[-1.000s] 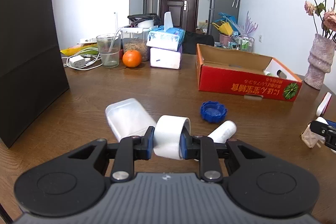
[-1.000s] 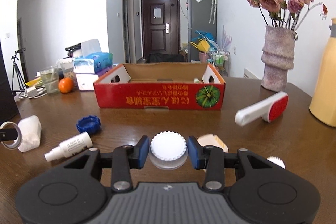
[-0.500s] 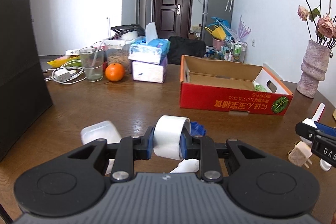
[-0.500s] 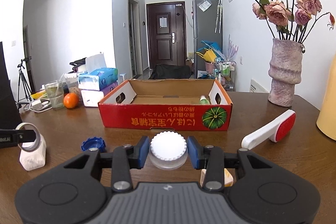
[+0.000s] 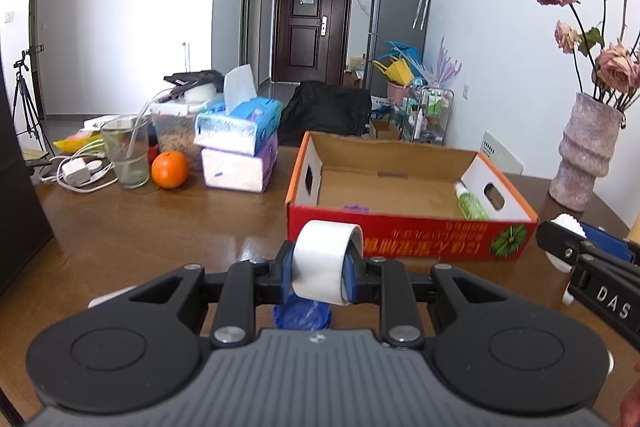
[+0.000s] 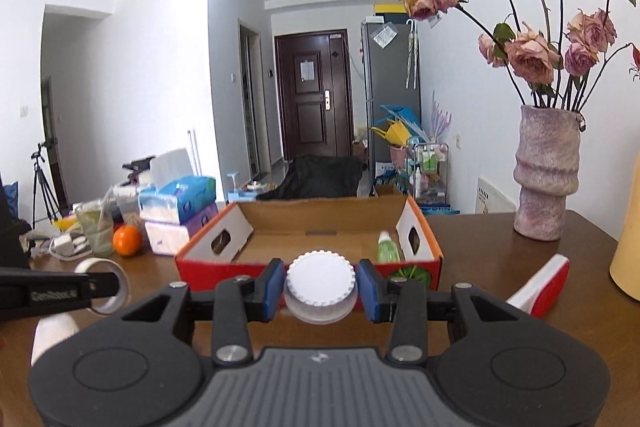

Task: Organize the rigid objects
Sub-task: 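Carry the white tape roll and white cap up over the red box, then lower both tools into the box and open them to release tape roll and cap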

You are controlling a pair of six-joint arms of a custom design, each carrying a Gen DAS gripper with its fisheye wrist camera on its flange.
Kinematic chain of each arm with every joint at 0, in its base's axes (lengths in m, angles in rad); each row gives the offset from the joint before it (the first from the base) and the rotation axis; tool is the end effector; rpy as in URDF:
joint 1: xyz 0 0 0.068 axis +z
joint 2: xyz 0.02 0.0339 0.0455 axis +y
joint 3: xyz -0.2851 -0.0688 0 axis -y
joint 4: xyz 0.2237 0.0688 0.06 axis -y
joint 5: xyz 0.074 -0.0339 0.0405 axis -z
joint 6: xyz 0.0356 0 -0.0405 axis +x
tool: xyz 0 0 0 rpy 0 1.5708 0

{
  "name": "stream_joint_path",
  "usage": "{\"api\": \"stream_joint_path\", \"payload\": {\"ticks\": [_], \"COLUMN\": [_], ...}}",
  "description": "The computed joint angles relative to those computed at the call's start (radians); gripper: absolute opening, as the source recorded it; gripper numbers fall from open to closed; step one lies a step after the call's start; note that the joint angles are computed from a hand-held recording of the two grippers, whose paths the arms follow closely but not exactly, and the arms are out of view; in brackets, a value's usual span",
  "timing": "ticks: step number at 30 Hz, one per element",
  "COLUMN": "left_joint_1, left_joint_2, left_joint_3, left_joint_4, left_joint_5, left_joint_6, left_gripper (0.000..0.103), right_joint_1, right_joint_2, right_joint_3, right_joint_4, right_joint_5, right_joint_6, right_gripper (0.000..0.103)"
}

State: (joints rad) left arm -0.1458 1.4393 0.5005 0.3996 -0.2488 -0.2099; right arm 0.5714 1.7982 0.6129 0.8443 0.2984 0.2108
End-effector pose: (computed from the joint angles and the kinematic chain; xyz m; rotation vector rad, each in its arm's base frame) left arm 0.2548 -0.0286 0.1954 -0.2147 2.0810 0.0475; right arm 0.2797 0.1674 0.1704 -0.1418 1.8984 0.2466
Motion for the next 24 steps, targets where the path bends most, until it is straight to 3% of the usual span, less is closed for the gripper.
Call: {"api": "stream_joint_path", "payload": {"ticks": [16, 24], "left_joint_1": [-0.012, -0.014], "left_joint_2": [0.285, 0.423], "left_joint_3": [0.295, 0.46], "left_joint_4": [0.018, -0.035], "left_joint_5": [-0.005, -0.012], "left_joint_6": [-0.019, -0.006], "left_gripper": [0.025, 0.025], "right_joint_1": [-0.09, -0.137], "right_joint_2": [0.146, 0.229], "right_joint_3": [0.237, 0.394], "right_joint_4": [-0.057, -0.134], "right_joint_5": [-0.06, -0.09], "right_joint_6": [-0.041, -0.054], "right_gripper": [0.039, 0.039]}}
